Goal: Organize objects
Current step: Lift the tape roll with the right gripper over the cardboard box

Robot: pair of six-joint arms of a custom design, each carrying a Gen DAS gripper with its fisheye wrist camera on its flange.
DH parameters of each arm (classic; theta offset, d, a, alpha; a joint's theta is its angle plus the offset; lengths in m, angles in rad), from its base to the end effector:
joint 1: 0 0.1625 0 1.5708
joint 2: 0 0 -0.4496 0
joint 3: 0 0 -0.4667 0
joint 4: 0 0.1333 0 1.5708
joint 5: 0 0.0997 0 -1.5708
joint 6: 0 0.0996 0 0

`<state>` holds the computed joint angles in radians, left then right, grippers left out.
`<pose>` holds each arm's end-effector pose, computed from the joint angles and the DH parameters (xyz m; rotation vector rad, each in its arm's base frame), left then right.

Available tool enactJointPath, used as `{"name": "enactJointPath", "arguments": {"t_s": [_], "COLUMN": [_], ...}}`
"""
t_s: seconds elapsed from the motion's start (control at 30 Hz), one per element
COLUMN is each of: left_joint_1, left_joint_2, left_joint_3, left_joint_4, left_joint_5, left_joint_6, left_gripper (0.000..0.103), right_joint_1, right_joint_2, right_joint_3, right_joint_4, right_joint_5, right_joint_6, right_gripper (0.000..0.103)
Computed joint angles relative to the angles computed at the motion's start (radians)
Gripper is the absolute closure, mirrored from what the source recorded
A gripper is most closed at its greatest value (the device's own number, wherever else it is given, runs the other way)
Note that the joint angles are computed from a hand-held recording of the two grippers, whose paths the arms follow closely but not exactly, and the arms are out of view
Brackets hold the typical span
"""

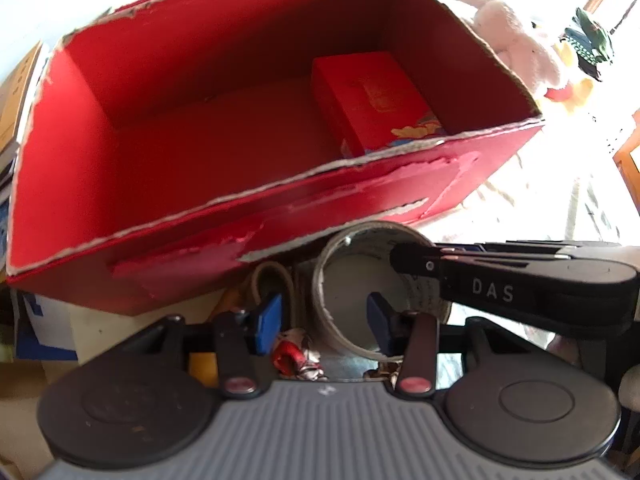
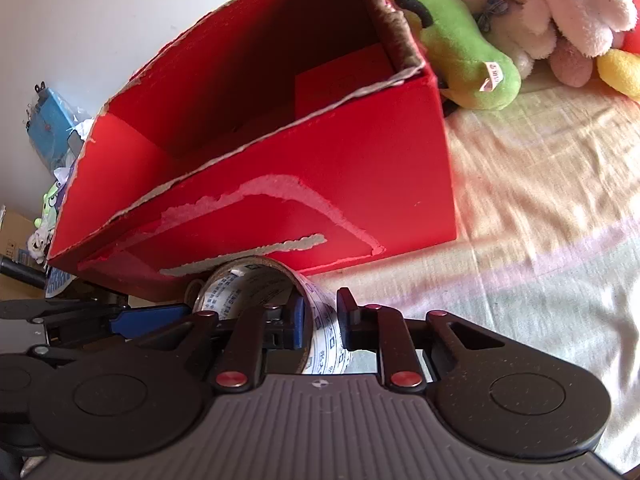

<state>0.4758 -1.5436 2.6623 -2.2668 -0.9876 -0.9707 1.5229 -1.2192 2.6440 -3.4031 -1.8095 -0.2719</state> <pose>-0.1564 -0.2923 0.0754 0.3116 2.4509 -0.3645 0.0927 -0.3575 0.0735 0.2438 -2.7883 0.5173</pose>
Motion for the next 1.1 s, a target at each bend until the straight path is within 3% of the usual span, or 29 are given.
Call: {"name": "enactJointPath", "arguments": {"t_s": [0.17, 0.33, 0.43, 0.73, 0.77, 0.8, 0.93, 1.1], "left_joint_1": [0.017, 0.017, 0.020, 0.024, 0.020, 0.019, 0.029, 0.001], "left_joint_2": [0.035, 0.042, 0.053, 0.102, 0.113, 0.166, 0.210, 0.236], "left_joint_3": [-0.019, -0.026, -0.033, -0.041, -0.038, -0.055, -0.068, -0.080], "left_joint_4": [-0.032, -0.049, -0.063, -0.142, -0.151, -0.200, -0.264, -0.302], "left_joint_5": [-0.014, -0.012, -0.020, -0.046, -0.030, -0.055, -0.078, -0.108], "left_joint_6": [0.059, 0.100, 0.131, 0.233, 0.220, 0.248, 0.301, 0.362], "left_gripper": [0.055, 0.044, 0.044, 0.061, 0.061, 0.062, 0.068, 0.079], "right_joint_1": [-0.016, -0.035, -0.052, -0.087, -0.071, -0.073, -0.040, -0.068], "right_joint_2": [-0.028, -0.054, -0.074, -0.145, -0.129, -0.140, -0.130, -0.151], "right_joint_3": [0.015, 0.034, 0.049, 0.092, 0.085, 0.088, 0.088, 0.108], "right_joint_4": [-0.006, -0.028, -0.046, -0.095, -0.106, -0.104, -0.133, -0.173], "right_joint_5": [0.000, -0.009, -0.004, -0.008, -0.019, -0.021, -0.056, -0.058], "right_joint_6": [0.001, 0.002, -0.002, -0.042, -0.027, -0.028, 0.006, 0.008], "right_gripper": [0.087, 0.087, 0.087, 0.087, 0.087, 0.087, 0.087, 0.087]}}
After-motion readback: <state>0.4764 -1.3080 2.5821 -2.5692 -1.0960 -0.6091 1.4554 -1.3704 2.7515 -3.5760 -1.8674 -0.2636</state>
